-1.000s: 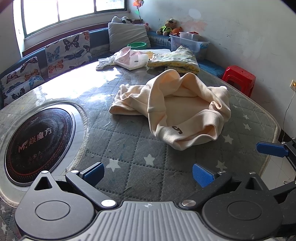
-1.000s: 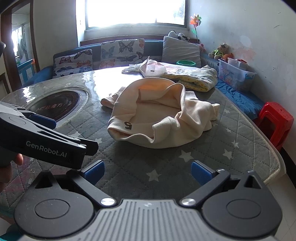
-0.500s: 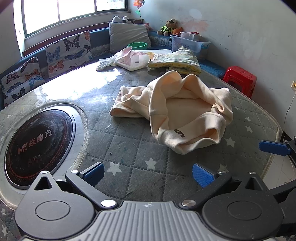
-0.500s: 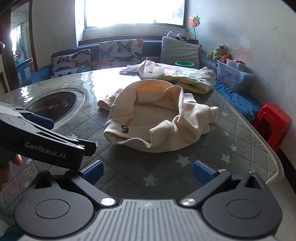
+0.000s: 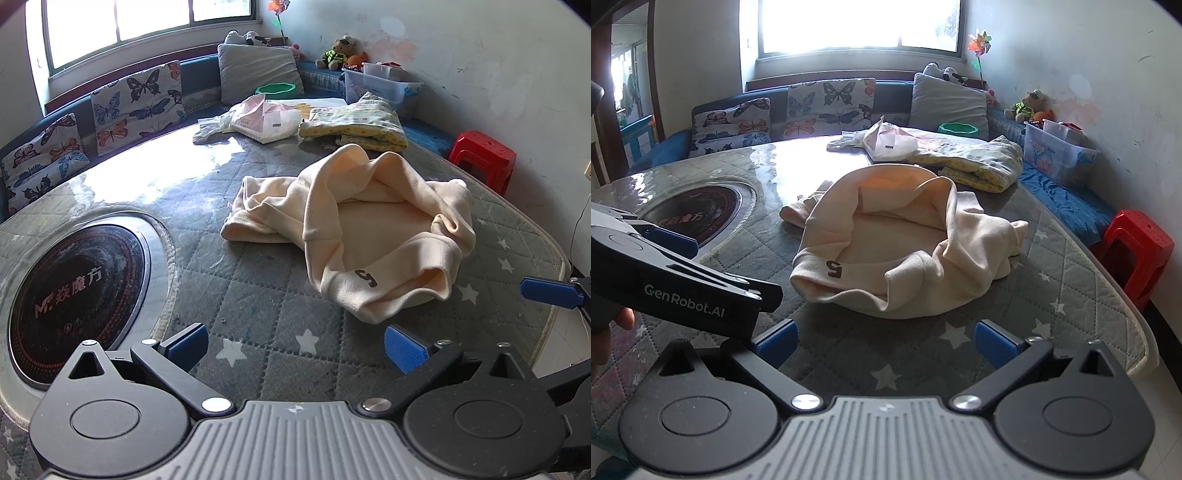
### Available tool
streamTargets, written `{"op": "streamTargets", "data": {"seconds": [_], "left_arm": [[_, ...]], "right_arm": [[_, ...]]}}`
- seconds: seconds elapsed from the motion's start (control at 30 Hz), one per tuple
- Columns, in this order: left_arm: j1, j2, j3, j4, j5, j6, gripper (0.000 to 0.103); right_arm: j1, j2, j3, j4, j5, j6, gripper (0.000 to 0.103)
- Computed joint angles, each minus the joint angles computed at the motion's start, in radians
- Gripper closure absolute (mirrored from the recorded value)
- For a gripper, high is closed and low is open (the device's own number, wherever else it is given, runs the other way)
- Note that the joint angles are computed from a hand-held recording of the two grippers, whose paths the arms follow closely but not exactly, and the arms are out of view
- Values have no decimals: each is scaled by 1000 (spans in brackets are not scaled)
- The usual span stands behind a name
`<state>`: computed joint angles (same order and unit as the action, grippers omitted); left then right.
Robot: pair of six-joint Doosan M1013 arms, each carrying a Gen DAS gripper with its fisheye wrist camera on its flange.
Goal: Fold clothes
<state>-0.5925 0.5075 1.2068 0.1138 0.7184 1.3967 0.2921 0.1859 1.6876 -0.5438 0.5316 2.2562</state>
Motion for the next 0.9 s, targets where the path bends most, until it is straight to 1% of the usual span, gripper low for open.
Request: {"op": "streamTargets", "data": {"seconds": [0.9], "left_arm": [[7, 64, -99, -9, 54, 22, 0]], "right_arm": [[-29, 50, -58, 48, 18, -81, 0]]}}
